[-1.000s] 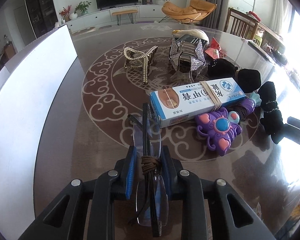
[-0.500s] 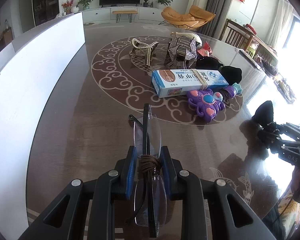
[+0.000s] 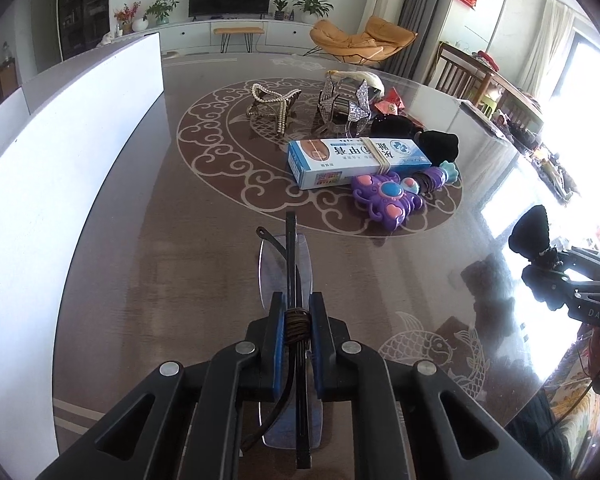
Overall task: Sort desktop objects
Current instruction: 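Carry the eyeglasses and black pouch into the white box and release both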
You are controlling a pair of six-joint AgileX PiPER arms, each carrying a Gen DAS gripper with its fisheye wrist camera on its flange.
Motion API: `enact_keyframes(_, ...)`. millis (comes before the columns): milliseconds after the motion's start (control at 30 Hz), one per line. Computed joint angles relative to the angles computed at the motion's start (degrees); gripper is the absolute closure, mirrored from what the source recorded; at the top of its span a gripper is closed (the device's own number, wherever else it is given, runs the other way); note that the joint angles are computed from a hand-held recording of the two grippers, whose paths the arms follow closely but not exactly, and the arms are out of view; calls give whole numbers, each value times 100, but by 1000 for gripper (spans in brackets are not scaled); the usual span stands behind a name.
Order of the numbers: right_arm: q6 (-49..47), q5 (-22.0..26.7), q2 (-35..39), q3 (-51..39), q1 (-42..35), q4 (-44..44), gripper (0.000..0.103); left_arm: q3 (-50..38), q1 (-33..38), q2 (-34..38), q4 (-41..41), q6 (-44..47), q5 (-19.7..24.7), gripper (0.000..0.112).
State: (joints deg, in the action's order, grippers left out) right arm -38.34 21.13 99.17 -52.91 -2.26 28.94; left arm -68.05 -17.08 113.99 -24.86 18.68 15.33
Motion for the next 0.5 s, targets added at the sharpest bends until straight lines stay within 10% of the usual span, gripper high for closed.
enact_keyframes(167,58,-20,48,-30,204,44,58,328,56,-310,-68,146,-180,102)
enact_keyframes(333,1030,645,346,-863,782,-871,58,306,957,-1175,-1721,1405,710,102)
enact_keyframes(500,1510,1610,765,-2893,1943,-999,58,-148,2355,-1774,-941,859,1412,102)
